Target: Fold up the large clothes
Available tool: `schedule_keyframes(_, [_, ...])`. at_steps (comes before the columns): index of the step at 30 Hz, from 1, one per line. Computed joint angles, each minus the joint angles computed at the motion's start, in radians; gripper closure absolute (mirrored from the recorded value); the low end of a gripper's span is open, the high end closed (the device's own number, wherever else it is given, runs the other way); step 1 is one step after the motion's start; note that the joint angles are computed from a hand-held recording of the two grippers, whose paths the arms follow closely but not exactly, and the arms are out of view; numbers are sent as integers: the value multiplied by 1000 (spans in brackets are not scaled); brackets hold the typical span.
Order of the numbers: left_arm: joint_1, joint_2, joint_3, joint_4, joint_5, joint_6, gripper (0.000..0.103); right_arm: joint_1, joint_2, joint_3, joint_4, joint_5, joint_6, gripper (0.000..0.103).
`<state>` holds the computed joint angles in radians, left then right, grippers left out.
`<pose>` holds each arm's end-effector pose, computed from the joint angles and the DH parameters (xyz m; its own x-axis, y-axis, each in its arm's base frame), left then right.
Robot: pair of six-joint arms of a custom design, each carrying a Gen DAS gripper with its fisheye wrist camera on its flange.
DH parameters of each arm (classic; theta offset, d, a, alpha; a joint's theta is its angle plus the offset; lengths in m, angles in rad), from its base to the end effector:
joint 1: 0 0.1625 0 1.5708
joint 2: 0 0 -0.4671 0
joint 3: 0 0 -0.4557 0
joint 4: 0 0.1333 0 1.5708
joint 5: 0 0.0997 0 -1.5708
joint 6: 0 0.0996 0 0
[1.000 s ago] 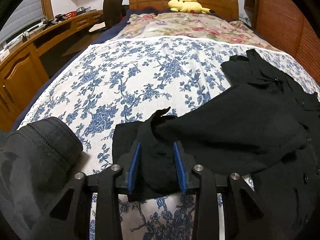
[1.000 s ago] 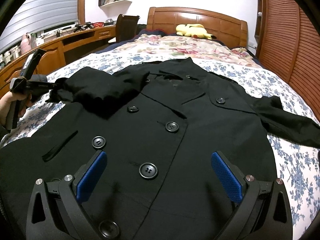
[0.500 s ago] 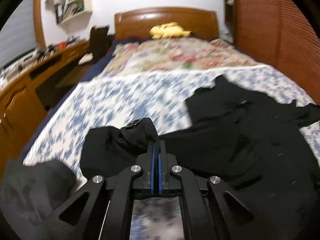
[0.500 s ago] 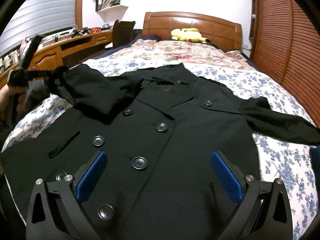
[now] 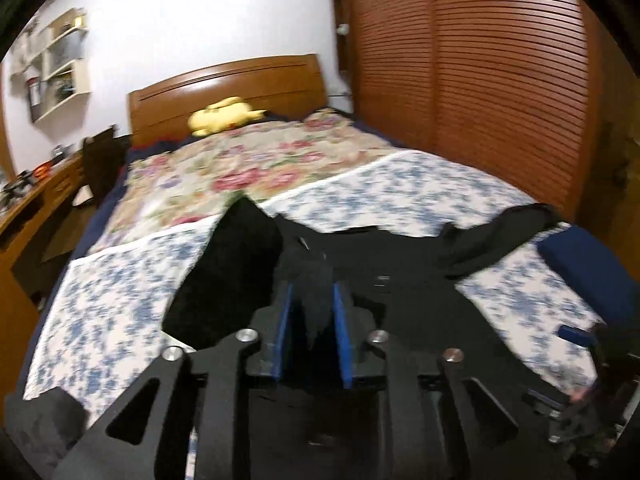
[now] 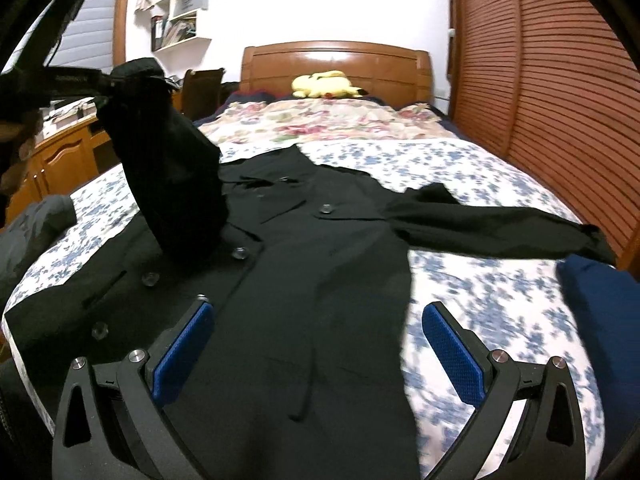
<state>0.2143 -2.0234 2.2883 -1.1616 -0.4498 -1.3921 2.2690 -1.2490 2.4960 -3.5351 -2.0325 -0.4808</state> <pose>-0.2324 -0.2788 0.3672 -0.6701 -0.0667 -0.7393 0.5852 0.5652 -0.5814 0.3423 -0.2695 0.1719 -0.5509 -0.5784 0.6017 -0.8337 0.3494 -0.4276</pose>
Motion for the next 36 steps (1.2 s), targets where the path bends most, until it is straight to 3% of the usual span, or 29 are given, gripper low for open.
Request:
schedule_keyframes(1, [-11, 10, 7, -38, -9, 29, 68, 3, -4, 4, -1, -6, 7, 0])
schedule_keyframes(5, [-76, 50, 24, -132, -60, 96, 65, 16, -20, 8, 0, -24, 35, 0])
schedule_keyframes(12, [-155, 46, 54, -130, -117, 60, 49, 29, -18, 4, -3, -17, 66, 0])
schedule_keyframes(27, [-258, -150, 170, 169, -185, -279, 48, 21, 89, -101, 61, 1, 85, 0])
schedule_keyframes(36, [-296, -295, 226, 320, -216, -443, 48, 21, 179, -219, 96, -10, 47, 0])
